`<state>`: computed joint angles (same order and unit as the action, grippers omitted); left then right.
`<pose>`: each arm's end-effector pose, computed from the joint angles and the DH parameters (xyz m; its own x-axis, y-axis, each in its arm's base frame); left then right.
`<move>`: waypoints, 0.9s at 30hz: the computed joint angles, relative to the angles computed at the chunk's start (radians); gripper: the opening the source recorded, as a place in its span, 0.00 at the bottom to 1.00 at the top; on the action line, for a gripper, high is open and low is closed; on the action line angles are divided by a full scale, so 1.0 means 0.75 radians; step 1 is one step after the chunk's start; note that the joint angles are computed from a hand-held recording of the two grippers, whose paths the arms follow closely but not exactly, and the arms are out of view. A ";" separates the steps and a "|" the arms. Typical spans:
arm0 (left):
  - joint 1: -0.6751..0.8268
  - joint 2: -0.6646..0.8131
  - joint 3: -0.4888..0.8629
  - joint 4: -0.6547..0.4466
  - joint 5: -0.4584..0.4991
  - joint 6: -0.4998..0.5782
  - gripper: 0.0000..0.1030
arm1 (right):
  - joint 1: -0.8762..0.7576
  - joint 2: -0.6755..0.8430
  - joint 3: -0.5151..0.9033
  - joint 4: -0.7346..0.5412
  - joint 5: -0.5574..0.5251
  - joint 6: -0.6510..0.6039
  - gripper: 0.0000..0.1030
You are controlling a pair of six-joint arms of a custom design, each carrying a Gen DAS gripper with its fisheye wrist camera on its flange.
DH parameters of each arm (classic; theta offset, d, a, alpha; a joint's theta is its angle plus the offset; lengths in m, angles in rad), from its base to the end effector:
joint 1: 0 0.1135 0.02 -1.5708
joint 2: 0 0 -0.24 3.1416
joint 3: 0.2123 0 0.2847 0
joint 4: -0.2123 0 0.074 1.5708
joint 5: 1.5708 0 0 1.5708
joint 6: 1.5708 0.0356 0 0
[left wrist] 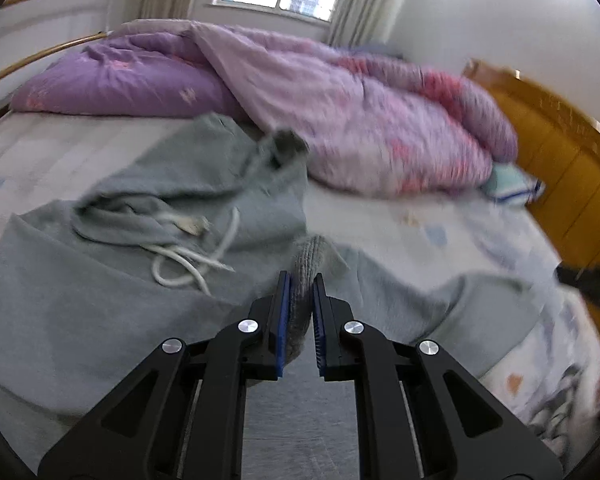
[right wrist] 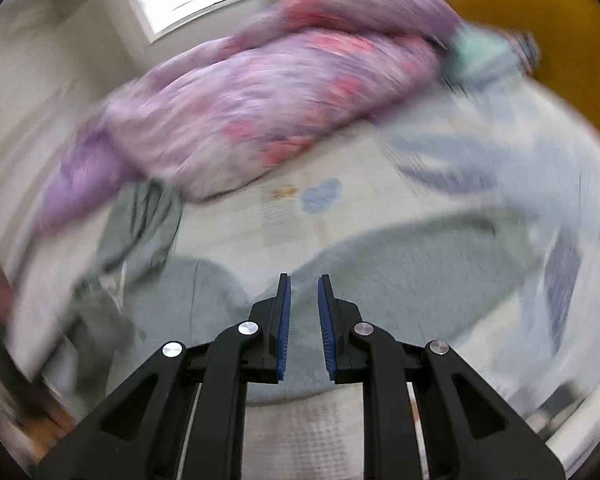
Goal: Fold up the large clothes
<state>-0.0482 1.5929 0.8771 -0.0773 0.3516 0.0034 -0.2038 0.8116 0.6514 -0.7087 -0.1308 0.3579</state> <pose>0.3490 -0.0291 0.1395 -0.7107 0.0375 -0.7025 0.2890 0.9260 -0.2430 0.2063 -0.0379 0.2190 -0.6590 0.4909 -0.5699 0.3727 0.8712 0.3195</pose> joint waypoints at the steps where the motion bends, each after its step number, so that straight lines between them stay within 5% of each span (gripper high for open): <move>1: -0.029 0.030 0.002 0.006 -0.015 -0.011 0.11 | -0.114 0.020 0.009 -0.003 -0.073 -0.008 0.14; 7: -0.056 0.120 0.008 0.006 0.020 0.022 0.11 | -0.476 0.220 0.067 0.004 -0.203 -0.021 0.17; 10: -0.002 0.134 0.031 -0.022 0.166 0.041 0.11 | -0.674 0.282 0.043 0.064 -0.197 -0.078 0.38; 15: -0.050 0.187 0.062 -0.021 0.124 0.054 0.13 | -1.058 0.500 0.020 0.198 -0.389 -0.112 0.41; 21: -0.122 0.218 0.028 -0.023 0.152 0.045 0.36 | -1.289 0.563 -0.028 0.309 -0.492 -0.041 0.45; 23: -0.141 0.215 0.015 -0.050 0.142 0.064 0.53 | -1.325 0.586 -0.031 0.336 -0.520 -0.024 0.46; 27: -0.132 0.250 0.022 -0.110 0.152 0.073 0.60 | -1.305 0.663 -0.003 0.342 -0.506 -0.043 0.50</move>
